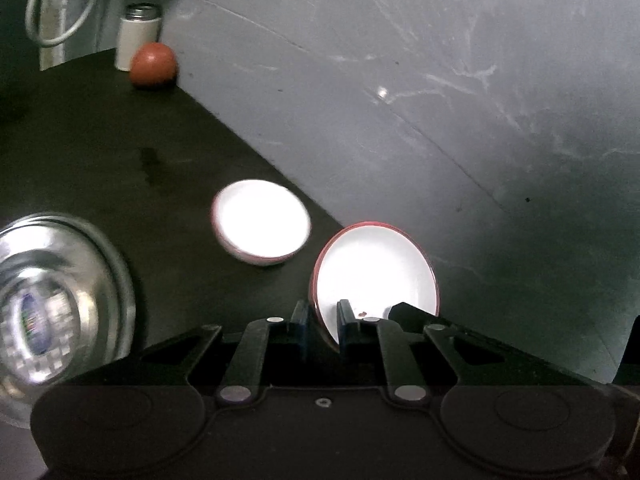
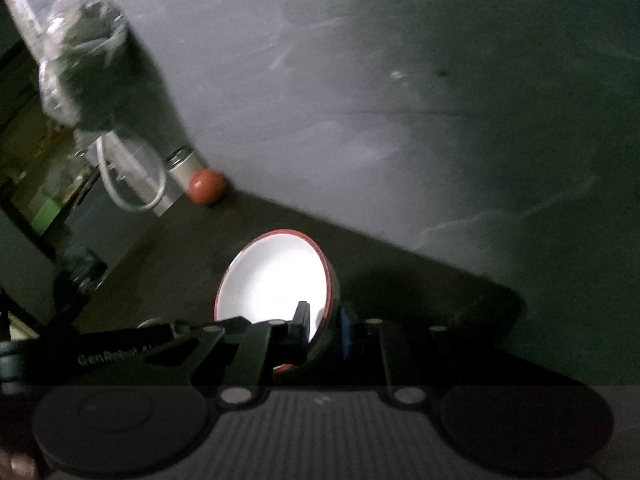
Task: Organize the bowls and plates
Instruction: 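Lift the white bowl with the left gripper over the steel bowl, then lower the white bowl into the steel bowl and open the left gripper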
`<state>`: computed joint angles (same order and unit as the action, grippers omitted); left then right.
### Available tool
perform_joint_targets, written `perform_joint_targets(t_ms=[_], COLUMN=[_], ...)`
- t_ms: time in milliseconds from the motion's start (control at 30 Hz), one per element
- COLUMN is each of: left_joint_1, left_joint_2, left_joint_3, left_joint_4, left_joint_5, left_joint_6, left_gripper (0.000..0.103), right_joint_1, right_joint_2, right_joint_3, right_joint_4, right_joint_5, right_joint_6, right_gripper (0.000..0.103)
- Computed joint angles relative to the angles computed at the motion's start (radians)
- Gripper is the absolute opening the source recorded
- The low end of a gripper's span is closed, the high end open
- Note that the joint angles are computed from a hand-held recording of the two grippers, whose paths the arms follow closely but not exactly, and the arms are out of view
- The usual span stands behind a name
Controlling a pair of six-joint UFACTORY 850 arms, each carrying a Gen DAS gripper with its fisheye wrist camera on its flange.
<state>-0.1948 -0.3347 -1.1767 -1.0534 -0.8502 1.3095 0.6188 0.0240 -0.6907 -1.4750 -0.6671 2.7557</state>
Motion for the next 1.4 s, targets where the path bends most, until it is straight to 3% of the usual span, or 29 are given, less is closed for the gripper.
perform_joint_targets(t_ms=[333, 633, 933, 1400], left_joint_1=[0.119, 0.173, 0.166, 0.15], left_joint_2=[0.017, 0.02, 0.0, -0.015], left_joint_3=[0.006, 0.008, -0.002, -0.011], left_joint_4=[0.07, 0.174, 0.269, 0.305], left_joint_5=[-0.025, -0.044, -0.037, -0.02], left_joint_6=[-0.024, -0.055, -0.113, -0.169], left_gripper=[0.015, 0.015, 0.015, 0.015], right_joint_1=[0.054, 0.069, 0.06, 0.029], right_joint_2=[-0.072, -0.119, -0.153, -0.168], right_joint_3=[-0.11, -0.167, -0.186, -0.198], right_joint_4=[0.024, 0.09, 0.229, 0.313], right_joint_5=[0.069, 0.16, 0.23, 0.268], right_joint_6=[-0.1, -0.214, -0.341, -0.416], right_gripper=[0.018, 0.018, 0.018, 0.018])
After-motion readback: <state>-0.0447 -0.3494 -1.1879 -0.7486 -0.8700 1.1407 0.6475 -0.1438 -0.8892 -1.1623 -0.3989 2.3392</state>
